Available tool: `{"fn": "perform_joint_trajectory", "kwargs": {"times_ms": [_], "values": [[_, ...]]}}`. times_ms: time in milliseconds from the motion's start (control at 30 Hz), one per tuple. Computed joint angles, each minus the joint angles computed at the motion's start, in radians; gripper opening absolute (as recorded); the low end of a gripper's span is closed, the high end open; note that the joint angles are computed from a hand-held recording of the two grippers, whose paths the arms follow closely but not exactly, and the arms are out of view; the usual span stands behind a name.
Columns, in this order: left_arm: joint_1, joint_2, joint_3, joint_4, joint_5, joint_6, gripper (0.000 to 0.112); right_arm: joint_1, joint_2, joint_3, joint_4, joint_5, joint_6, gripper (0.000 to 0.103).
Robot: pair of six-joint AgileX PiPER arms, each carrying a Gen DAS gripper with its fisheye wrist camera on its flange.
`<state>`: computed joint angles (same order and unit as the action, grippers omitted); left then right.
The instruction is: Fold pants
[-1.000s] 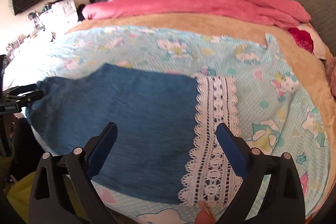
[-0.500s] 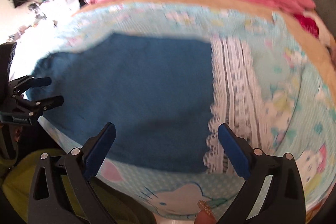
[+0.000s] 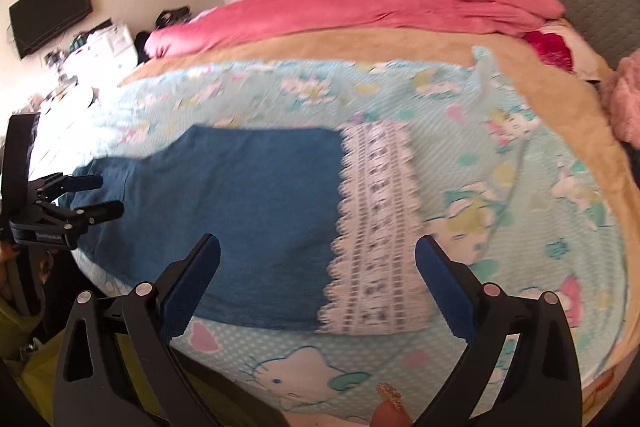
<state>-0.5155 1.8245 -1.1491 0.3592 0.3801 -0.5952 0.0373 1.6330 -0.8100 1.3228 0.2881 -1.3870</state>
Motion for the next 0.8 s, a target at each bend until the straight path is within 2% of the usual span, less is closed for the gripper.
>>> {"fn": "perform_joint_trajectory", "kwargs": {"times_ms": [100, 300, 600, 800], "values": [[-0.003, 0.023, -0.083, -0.075, 0.029, 0.077, 0.094, -0.048, -0.026, 0.014, 0.054, 0.02, -0.05, 0.098], [-0.044, 0.115, -0.28, -0.117, 0.112, 0.142, 0.094, -0.117, -0.051, 0.044, 0.163, 0.031, -0.168, 0.098], [-0.092, 0.307, -0.627, -0.172, 0.26, 0.292, 0.094, -0.157, 0.021, 0.037, 0.197, 0.098, -0.204, 0.098], [-0.093, 0.467, -0.88, -0.259, 0.365, 0.416, 0.094, -0.16, 0.076, 0.024, 0.212, 0.122, -0.211, 0.098]]}}
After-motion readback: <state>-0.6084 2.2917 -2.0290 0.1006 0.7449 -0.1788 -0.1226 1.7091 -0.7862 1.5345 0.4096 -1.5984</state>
